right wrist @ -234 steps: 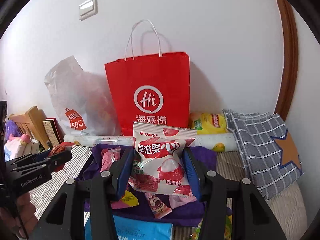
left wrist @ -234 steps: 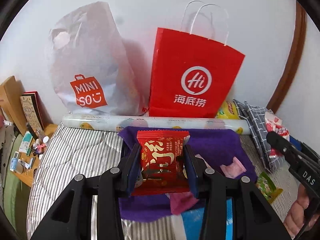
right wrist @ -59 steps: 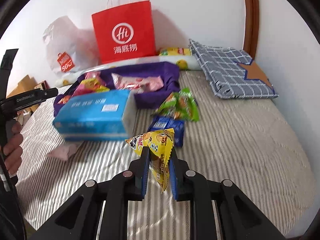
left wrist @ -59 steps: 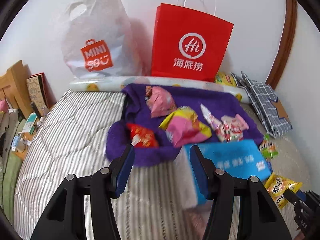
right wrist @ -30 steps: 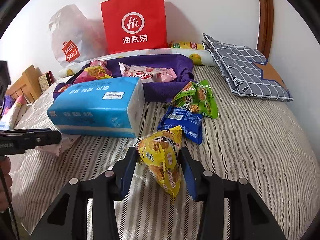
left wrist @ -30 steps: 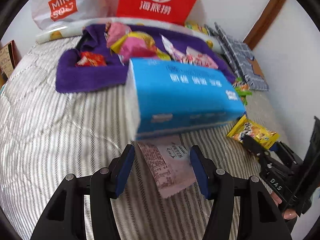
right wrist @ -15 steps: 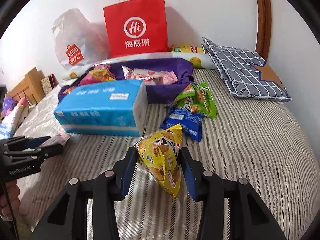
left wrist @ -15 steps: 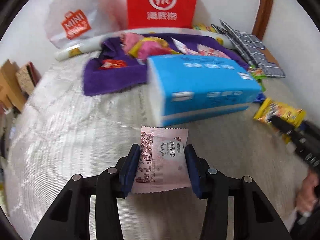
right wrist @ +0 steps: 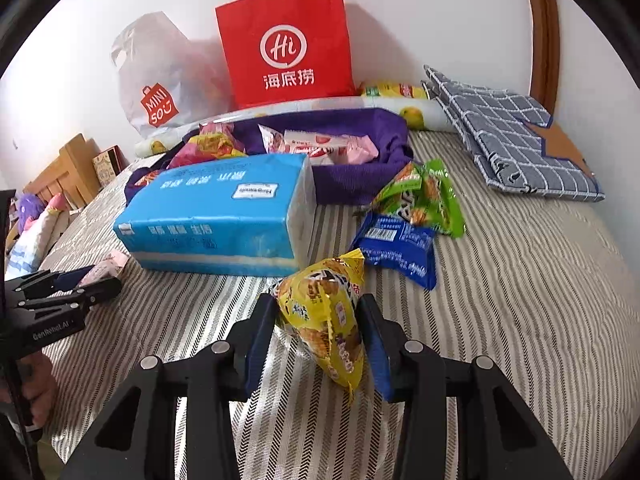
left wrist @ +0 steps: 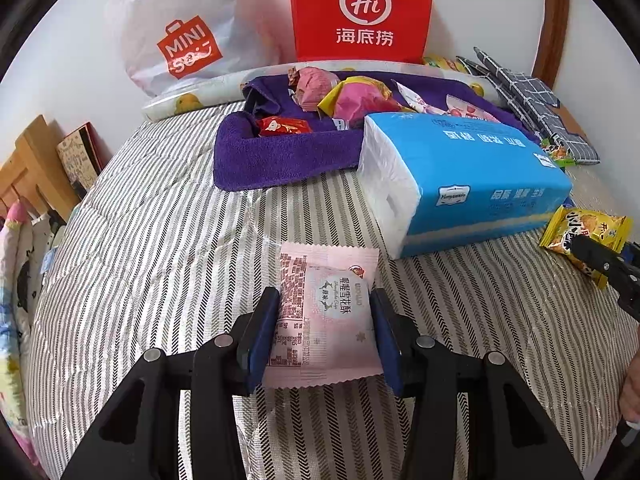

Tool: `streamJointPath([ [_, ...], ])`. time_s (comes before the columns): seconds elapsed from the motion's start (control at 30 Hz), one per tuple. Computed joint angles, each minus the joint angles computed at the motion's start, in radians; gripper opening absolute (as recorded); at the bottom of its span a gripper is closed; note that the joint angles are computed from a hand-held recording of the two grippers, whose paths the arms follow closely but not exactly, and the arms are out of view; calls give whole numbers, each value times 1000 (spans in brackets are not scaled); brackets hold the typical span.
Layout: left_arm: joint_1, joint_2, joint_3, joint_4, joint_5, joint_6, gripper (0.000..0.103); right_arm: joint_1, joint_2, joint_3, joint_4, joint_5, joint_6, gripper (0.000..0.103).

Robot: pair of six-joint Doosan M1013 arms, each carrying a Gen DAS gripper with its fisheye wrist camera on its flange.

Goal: Organize snacks
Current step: 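Carry the pink wrapper and yellow chip bag onto the towel and open both grippers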

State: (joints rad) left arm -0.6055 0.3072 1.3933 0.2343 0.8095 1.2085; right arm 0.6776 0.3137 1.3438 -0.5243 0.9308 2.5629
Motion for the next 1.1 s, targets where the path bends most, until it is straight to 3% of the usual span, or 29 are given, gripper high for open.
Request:
streamJointPath([
  [0.13, 13, -7, 10, -50, -22, 7, 46, 6, 14, -20, -3, 33, -31, 41],
  [0.23, 0, -4, 7, -2, -9, -22, 46, 7, 15, -21, -2, 35, -32, 41],
  [0.6, 2, -3, 2, -11, -3, -20, 46, -26, -5, 4, 93, -22, -19, 41],
  [1.0, 11, -21, 17, -26, -22, 14, 45, 13, -7, -14, 14, 27, -56, 39],
  [1.1, 22, -38, 24, -73, -33, 35, 45, 16, -26, -12, -3, 1, -39, 39],
])
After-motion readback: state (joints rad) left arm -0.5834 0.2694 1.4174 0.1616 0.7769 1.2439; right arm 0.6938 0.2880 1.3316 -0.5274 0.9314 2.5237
